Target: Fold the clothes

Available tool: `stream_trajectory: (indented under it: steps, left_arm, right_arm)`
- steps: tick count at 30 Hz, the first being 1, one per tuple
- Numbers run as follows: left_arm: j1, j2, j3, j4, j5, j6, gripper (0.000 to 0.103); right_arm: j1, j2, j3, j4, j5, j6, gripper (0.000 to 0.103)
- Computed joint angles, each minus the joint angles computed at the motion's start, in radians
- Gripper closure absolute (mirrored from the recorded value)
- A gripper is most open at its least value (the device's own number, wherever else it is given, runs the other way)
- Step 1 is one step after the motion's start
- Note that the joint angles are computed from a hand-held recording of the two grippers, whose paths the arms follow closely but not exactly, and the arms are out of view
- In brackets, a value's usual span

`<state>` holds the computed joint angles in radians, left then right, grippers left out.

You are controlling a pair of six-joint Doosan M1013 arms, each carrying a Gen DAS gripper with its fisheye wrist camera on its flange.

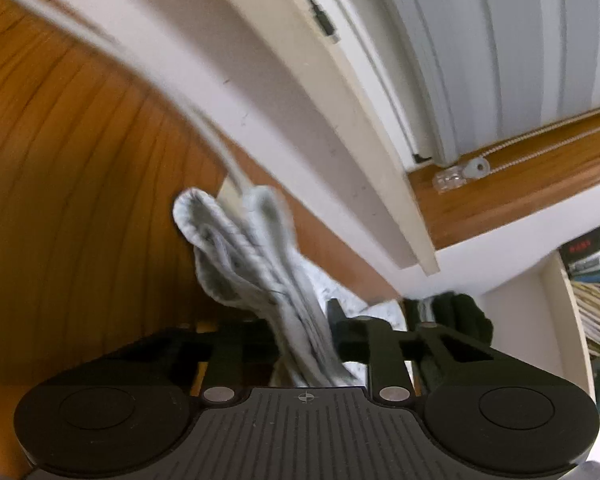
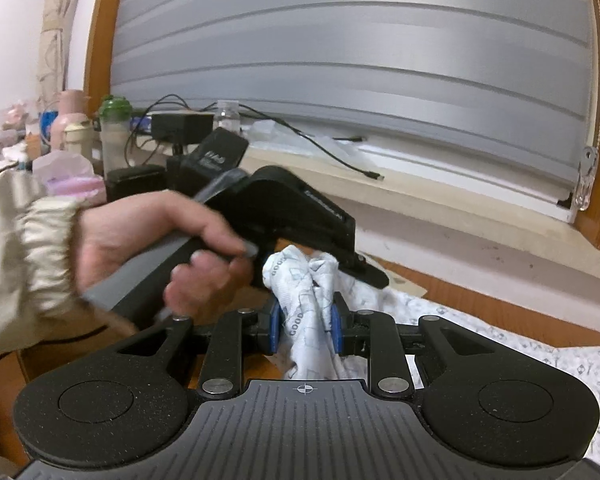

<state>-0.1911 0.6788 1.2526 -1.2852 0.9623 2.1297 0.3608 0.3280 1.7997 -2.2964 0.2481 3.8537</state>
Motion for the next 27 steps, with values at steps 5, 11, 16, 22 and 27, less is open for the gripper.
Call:
stream_trajectory:
  steps: [5, 11, 16, 22, 27]
  left_arm:
    - [-0.031, -0.026, -0.025, 0.035, -0.03, 0.08, 0.087]
    - [-0.13, -0.068, -0.071, 0.121, -0.059, 0.134, 0.087]
    - [-0.239, -0.055, -0.133, 0.198, -0.079, 0.116, 0.087]
    - [-0.355, -0.003, -0.233, 0.419, -0.074, -0.021, 0.043]
    - [-0.388, 0.008, -0.26, 0.496, -0.07, 0.023, 0.025]
  right_arm:
    - [-0.018, -0.031, 0.034, -0.115, 0.035, 0.128, 0.078]
    - [-0.068, -0.133, 0.13, -0.167, 0.148, 0.245, 0.079]
    - [-0.13, -0.219, 0.209, -0.056, 0.19, 0.191, 0.078]
    - [-0.229, -0.268, 0.26, 0.214, 0.142, -0.009, 0.071]
    - [-0.26, -0.264, 0.285, 0.456, 0.189, -0.178, 0.063]
